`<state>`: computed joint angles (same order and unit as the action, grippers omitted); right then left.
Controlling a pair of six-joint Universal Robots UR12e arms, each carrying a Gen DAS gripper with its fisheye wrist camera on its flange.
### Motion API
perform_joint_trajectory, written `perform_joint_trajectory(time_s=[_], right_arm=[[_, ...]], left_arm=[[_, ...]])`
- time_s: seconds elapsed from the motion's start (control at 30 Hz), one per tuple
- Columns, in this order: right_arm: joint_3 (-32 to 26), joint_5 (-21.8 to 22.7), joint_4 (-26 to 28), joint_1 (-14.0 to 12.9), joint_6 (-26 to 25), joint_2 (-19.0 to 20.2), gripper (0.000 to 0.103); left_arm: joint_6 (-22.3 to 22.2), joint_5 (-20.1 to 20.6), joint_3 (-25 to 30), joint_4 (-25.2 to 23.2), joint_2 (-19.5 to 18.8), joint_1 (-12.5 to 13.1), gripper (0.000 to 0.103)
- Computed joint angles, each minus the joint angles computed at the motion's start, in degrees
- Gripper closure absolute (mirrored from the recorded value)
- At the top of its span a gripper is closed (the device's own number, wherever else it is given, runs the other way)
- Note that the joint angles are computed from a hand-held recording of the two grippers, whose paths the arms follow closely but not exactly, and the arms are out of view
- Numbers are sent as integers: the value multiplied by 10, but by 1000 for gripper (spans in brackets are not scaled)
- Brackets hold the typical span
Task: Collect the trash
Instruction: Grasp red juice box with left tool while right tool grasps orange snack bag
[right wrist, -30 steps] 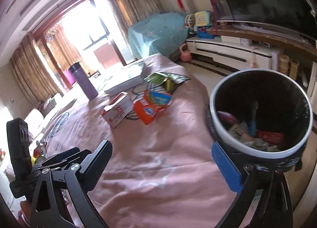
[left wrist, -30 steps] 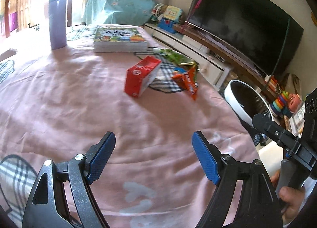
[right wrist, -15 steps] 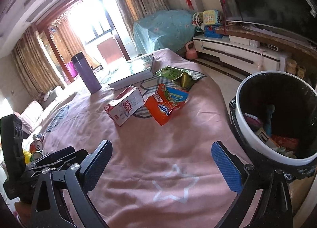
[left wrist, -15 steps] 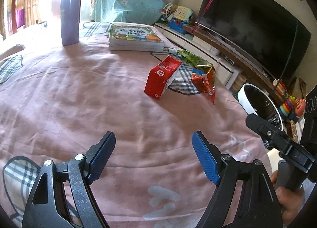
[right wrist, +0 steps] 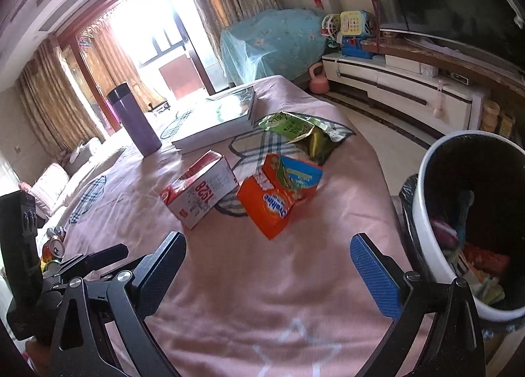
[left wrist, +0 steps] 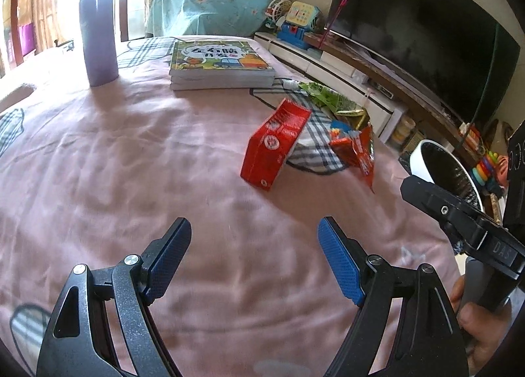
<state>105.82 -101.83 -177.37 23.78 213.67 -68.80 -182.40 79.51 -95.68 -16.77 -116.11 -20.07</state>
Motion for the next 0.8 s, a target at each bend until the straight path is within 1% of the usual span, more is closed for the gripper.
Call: perform_joint_trajectory(time_s=[0.1, 0.27, 0.37, 0.43, 0.53, 0.6, 0.63, 0.7, 0.73, 0.77, 0.8], right_arm=[[-4, 12, 4, -7, 3, 4, 3], [-11, 28, -3, -16, 3, 10, 4], [-15, 36, -10, -20, 3, 13, 8], [-19, 42, -13, -24, 3, 16, 11], [-26, 46, -7, -29, 3, 21, 21], [-29, 55, -6, -33, 7, 25, 32], [-30, 59, -6, -35, 8, 27, 35], [-35, 65, 0, -38, 4, 31, 42], [-37, 67, 5, -39, 3, 33, 45], [-39, 70, 11, -40, 2, 34, 54], [-42, 77, 19, -41, 1, 35, 64]], left_arm=[[2, 1, 15, -5, -9, 0, 21], [-6, -8, 41, -13, -25, 2, 21], [-8, -10, 54, -10, -33, 2, 21], [-9, -9, 61, 0, -38, 1, 21], [-5, -13, 69, 7, -45, -1, 21], [0, -16, 76, 7, -51, -2, 21], [3, -18, 79, 4, -54, -2, 22], [9, -23, 83, -2, -58, -3, 28], [13, -26, 86, -6, -59, -4, 34], [17, -29, 88, -10, -61, -4, 42], [22, -31, 88, -12, -61, -5, 47]])
